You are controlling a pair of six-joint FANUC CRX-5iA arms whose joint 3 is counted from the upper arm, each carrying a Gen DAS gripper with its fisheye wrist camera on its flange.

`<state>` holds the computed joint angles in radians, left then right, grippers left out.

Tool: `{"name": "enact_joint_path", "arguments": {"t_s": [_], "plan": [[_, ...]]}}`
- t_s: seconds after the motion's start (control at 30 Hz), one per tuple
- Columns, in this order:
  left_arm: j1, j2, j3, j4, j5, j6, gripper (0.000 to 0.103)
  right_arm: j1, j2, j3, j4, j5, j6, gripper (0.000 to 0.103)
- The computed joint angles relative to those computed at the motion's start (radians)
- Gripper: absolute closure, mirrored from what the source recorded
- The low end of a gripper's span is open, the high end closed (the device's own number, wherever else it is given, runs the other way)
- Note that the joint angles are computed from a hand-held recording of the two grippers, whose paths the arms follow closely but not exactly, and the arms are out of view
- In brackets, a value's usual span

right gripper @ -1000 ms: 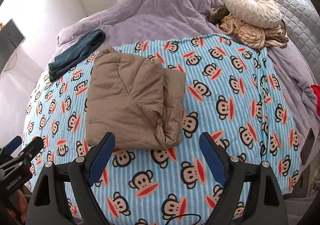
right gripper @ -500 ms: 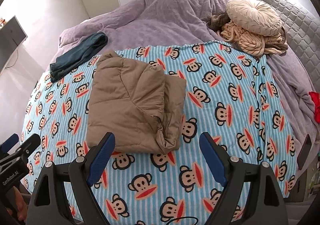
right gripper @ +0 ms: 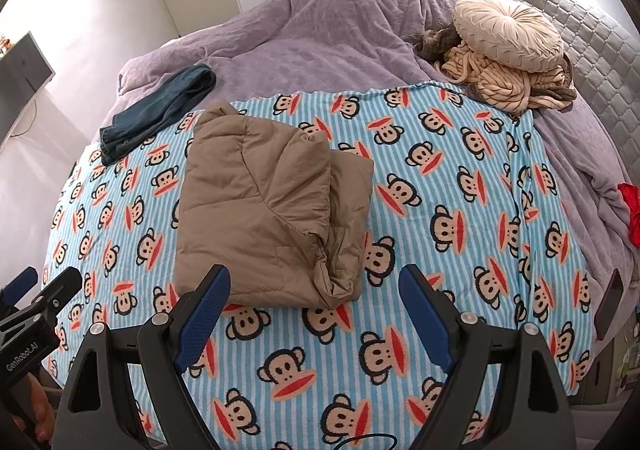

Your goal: Fold large clothes

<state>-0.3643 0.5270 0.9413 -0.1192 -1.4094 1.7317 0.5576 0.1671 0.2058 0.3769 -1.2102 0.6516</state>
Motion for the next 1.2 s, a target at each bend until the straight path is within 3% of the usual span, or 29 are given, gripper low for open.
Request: {"name": "enact_joint_path", "arguments": {"t_s": [1.2], "plan": [[0.004, -0.001, -0.017, 0.004, 0.006, -0.003, 0.003, 0.003, 0.009, 0.009, 0.002, -0.001, -0.007, 0.015]]}}
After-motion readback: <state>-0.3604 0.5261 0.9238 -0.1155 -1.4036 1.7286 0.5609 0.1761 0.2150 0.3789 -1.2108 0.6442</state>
